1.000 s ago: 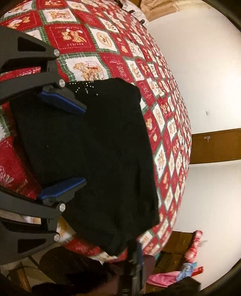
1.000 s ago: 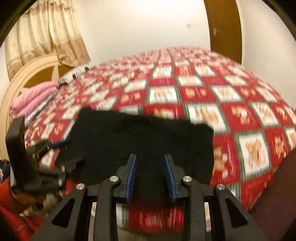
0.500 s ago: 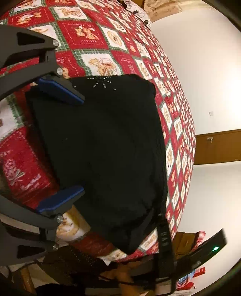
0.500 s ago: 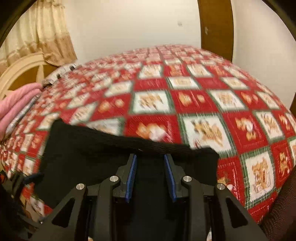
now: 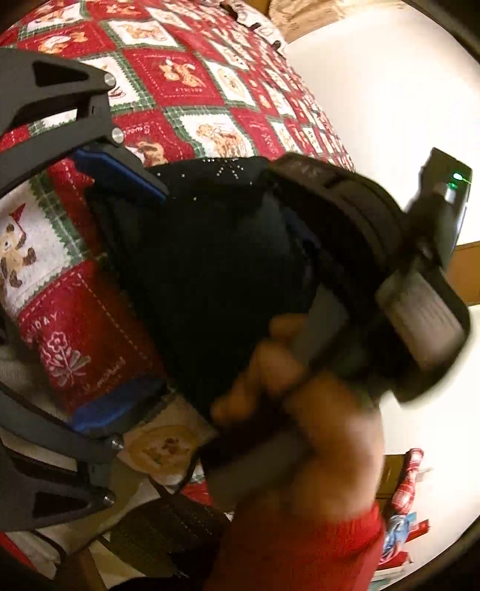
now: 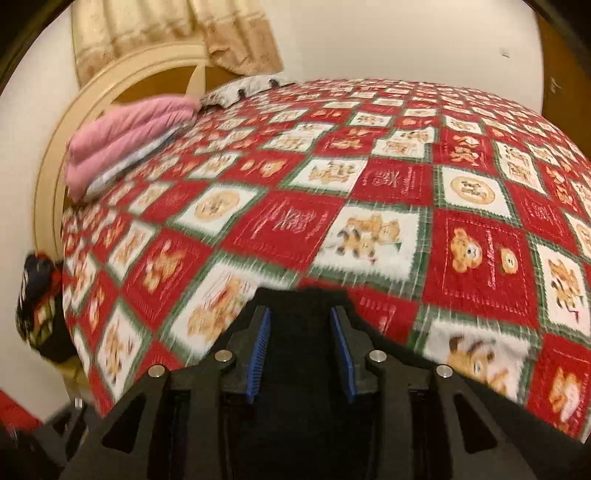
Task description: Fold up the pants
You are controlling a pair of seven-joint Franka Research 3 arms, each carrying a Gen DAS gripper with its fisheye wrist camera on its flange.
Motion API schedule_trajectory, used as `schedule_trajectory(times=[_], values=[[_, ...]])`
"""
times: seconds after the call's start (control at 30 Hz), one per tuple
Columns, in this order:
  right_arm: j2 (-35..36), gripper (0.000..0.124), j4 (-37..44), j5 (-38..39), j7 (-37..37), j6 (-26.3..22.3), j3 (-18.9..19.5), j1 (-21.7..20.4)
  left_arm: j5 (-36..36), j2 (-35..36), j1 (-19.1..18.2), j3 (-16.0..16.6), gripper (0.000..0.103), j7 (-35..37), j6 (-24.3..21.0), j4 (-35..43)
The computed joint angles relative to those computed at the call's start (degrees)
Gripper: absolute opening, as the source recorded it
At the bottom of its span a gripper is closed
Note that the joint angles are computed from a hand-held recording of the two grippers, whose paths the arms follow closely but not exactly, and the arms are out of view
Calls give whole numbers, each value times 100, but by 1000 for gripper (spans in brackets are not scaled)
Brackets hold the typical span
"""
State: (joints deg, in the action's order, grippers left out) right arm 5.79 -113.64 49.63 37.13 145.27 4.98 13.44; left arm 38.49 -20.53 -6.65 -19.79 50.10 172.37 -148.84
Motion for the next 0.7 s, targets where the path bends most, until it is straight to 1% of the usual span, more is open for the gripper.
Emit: schedule_trajectory(times=[0.1, 0.17, 0.2, 0.23, 0.3, 0.37, 0.4, 0.5, 0.53, 0.57, 0.63, 0.67, 0.7], values=[[31, 36, 105, 384, 241, -291, -35, -111, -63, 41, -63, 81, 99, 68, 106, -14], [-310, 36, -201, 1004, 2, -43, -38, -150, -150, 41, -124, 145, 99, 150, 135, -23], [-634, 36, -475, 1609, -392, 6, -86, -194, -207, 13, -165, 194, 99, 201, 171, -55], [-844, 36, -645, 1927, -590, 7, -166, -192, -274, -8, -190, 242, 99, 233, 252, -84], [-1294, 36, -1054, 2094, -750, 100, -314, -171, -444, -43, -249, 326, 99, 305, 325, -121], [-1779, 36, -1547, 1901, -787, 351, -444, -172, -546, -104, -176, 295, 99, 273, 397, -145], [-2024, 36, -1815, 1694, -714, 528, -495, -197, -611, -154, -190, 344, 99, 309, 422, -189], [-2592, 36, -2551, 595, -255, 1048, -516, -421, -753, -216, -77, 287, 99, 250, 480, -159], [-2755, 36, -2788, 192, -22, 1174, -490, -559, -794, -230, -61, 274, 99, 242, 476, -141], [-2892, 36, -2973, -51, 185, 1214, -526, -670, -831, -275, -61, 250, 99, 225, 458, -152], [-3050, 36, -3176, -217, 559, 1216, -713, -785, -882, -311, -63, 218, 99, 217, 428, -130], [-3090, 37, -3215, -48, 608, 1185, -947, -723, -884, -348, -46, 181, 99, 197, 432, -156], [-3078, 42, -3205, 170, 625, 1181, -1186, -622, -886, -355, -35, 170, 99, 200, 432, -160]])
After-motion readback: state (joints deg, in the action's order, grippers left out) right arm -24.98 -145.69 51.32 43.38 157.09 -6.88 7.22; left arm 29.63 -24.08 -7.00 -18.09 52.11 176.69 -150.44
